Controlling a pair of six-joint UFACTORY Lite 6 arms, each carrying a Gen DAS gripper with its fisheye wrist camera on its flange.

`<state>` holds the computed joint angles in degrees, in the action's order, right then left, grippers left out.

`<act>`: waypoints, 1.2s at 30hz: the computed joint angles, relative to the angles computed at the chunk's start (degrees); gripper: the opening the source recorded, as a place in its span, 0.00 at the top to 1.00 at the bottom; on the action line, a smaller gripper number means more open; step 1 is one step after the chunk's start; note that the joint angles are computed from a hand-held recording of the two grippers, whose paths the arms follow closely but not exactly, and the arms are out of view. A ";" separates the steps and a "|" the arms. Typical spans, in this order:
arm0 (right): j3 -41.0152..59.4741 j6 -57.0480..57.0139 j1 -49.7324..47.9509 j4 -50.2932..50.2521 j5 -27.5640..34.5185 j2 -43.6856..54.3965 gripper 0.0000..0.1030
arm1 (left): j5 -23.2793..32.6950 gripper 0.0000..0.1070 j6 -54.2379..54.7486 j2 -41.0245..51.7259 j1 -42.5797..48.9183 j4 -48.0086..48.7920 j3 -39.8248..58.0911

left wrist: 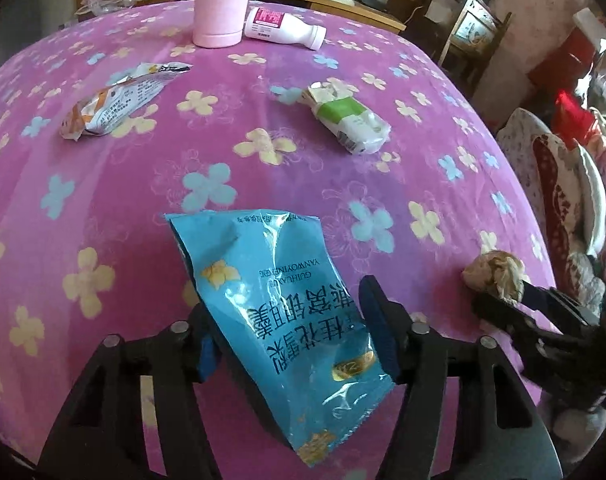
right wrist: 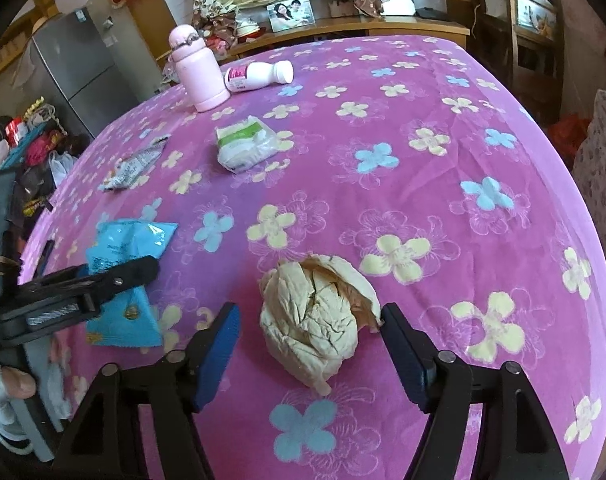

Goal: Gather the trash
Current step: 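Grasp the crumpled paper ball with the right tool while the left tool lifts the blue packet, then carry the paper ball and blue packet over the white bucket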

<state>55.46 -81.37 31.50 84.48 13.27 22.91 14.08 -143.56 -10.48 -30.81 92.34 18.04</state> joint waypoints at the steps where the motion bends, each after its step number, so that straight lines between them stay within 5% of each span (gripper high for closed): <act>1: -0.77 -3.06 0.33 2.96 -1.15 -0.60 0.59 | -0.03 0.49 1.13 -1.12 -0.32 -1.24 -0.47; 4: -2.10 -4.74 -1.62 3.48 2.53 -1.91 0.72 | 0.53 0.53 6.58 -3.98 -1.91 -7.05 -0.91; 14: -10.93 -4.83 -6.10 2.36 6.39 -15.84 0.73 | 6.04 0.58 15.80 -5.01 -11.06 -19.60 4.22; 36: -22.16 0.07 -33.97 -14.91 15.79 -33.12 0.73 | 10.43 0.58 24.80 23.30 -24.26 -25.24 37.71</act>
<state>33.31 -81.30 -2.47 69.57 29.06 -10.21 24.50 -118.76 12.82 -55.07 67.10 55.75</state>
